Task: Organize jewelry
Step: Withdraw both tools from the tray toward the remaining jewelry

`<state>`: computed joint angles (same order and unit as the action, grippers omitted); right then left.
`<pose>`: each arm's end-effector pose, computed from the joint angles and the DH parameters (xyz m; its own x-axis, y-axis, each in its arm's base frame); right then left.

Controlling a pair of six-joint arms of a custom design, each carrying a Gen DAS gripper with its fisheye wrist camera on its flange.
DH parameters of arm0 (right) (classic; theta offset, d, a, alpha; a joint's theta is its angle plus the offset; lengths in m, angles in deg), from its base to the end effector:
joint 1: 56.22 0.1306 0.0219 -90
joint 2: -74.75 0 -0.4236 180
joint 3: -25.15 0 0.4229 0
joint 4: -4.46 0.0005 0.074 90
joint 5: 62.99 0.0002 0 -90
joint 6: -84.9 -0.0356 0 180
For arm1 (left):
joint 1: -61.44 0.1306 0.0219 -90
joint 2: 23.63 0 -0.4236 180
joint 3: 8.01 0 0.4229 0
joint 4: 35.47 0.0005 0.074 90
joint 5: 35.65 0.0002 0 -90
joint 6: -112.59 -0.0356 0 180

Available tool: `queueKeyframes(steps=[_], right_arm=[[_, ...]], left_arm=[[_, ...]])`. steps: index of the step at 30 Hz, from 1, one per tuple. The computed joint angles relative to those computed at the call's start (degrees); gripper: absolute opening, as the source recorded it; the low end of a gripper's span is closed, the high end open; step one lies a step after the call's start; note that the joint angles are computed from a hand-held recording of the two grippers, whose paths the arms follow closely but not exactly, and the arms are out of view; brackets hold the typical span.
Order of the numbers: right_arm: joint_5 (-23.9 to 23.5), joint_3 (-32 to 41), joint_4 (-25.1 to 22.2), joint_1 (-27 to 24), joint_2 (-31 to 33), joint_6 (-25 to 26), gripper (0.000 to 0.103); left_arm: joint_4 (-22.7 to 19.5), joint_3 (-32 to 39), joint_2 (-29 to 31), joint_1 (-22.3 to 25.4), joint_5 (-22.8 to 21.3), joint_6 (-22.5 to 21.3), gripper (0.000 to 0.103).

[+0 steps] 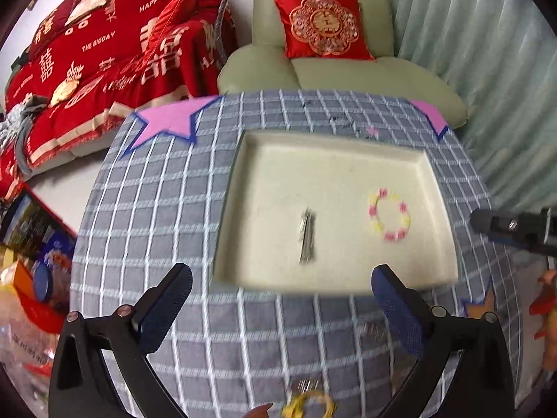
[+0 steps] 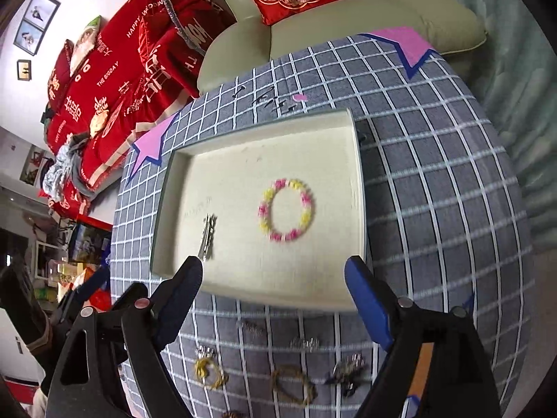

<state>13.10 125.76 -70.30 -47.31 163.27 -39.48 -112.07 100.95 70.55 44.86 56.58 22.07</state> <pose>0.4672 0.0814 0.5461 -0.8708 0.4183 -0.2583 0.2815 0.8550 0.4355 0.4914 -0.1483 0.5643 -0.8420 0.2602 -0.4725 0.3104 0.9501 -0.0300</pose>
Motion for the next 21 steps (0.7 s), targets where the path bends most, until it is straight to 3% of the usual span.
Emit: queueKeyframes(steps=[2,4,11,21], right_arm=[[0.22,-1.33,-0.11,0.88,-1.58,-1.04,0.089],[1.21,-2.73,-0.23,2.02,-3.37,-1.89,0.103],[4.65,-7.06,-0.76,5.65,-9.08,-4.87,0.103],[5.22,-12.18,-7.98,9.44,-13.45,-10.08,0.103]], left_arm=[[-1.07,-2.14,-2.08,0.70,-0.13,-0.31,0.103],[-1.75,-4.15,-3.85,1.24,-0.49,-0.59,0.103],[-6.33,-10.30,-8.96,2.84,-0.54,-1.21,0.103],[-8.42,-16.08,-13.96,3.08,-1.24,-2.65,0.103]])
